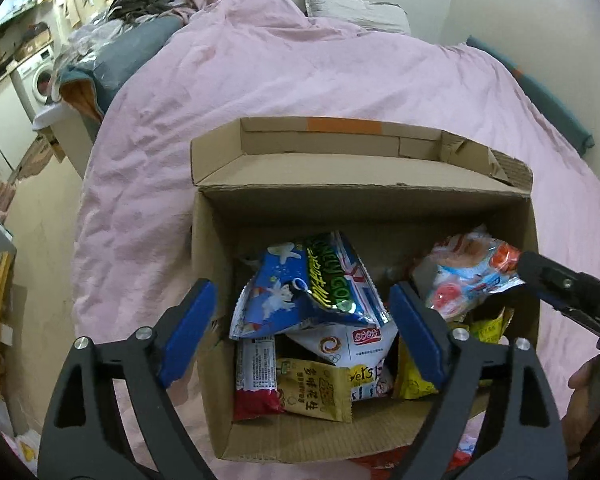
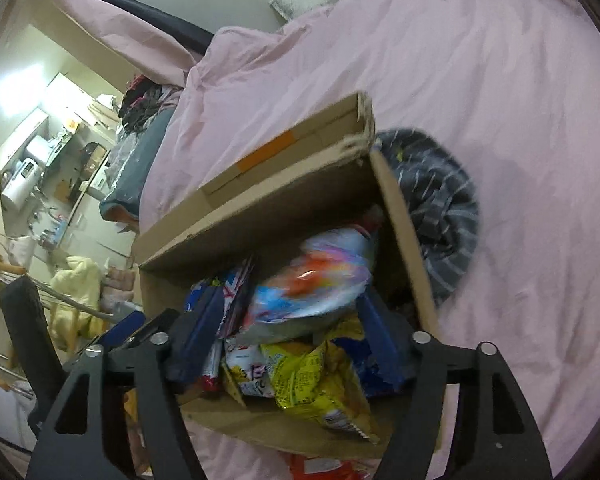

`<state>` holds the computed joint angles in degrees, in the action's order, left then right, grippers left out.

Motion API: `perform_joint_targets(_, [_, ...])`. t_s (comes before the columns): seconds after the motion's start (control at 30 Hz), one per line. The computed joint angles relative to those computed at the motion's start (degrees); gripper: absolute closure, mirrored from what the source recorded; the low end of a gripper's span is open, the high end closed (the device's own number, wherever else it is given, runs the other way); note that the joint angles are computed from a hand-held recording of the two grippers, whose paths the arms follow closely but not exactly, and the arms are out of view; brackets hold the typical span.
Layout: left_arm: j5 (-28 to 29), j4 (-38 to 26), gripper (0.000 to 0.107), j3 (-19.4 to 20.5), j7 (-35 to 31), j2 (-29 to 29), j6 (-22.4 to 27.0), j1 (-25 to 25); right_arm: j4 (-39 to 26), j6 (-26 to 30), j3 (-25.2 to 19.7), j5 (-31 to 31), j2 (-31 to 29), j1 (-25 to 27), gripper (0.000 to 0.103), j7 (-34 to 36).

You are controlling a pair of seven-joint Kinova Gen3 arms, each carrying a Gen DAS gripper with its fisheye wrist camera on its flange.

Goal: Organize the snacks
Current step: 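Carry both bags into the box and open both grippers to release them, then withdraw both tools from the box back toward the remaining snacks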

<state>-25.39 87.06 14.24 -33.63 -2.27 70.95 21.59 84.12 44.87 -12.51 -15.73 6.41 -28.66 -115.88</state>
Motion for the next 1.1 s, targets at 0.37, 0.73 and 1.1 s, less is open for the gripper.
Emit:
perform_joint_targets(0.37, [0.1, 0.6, 0.021, 0.5, -0.5, -0.8, -1.5, 0.3, -0.6, -0.2, 0.0, 2.6, -0.7, -0.5, 0.014, 0.6])
perform_joint_targets(0.73, [-4.5, 1.5, 0.021, 2.5, 4.8, -2.8, -1.5, 0.6, 0.5, -2.1, -0.5, 10.3, -3.5, -2.7, 0.007, -2.6])
perform_joint_targets(1.1, [-7.8, 3.9, 0.021, 8.1, 10.5, -8.4, 0.3, -1.1, 1.8, -0.9, -2.5, 18.3, -7.4, -4.3, 0.003, -7.2])
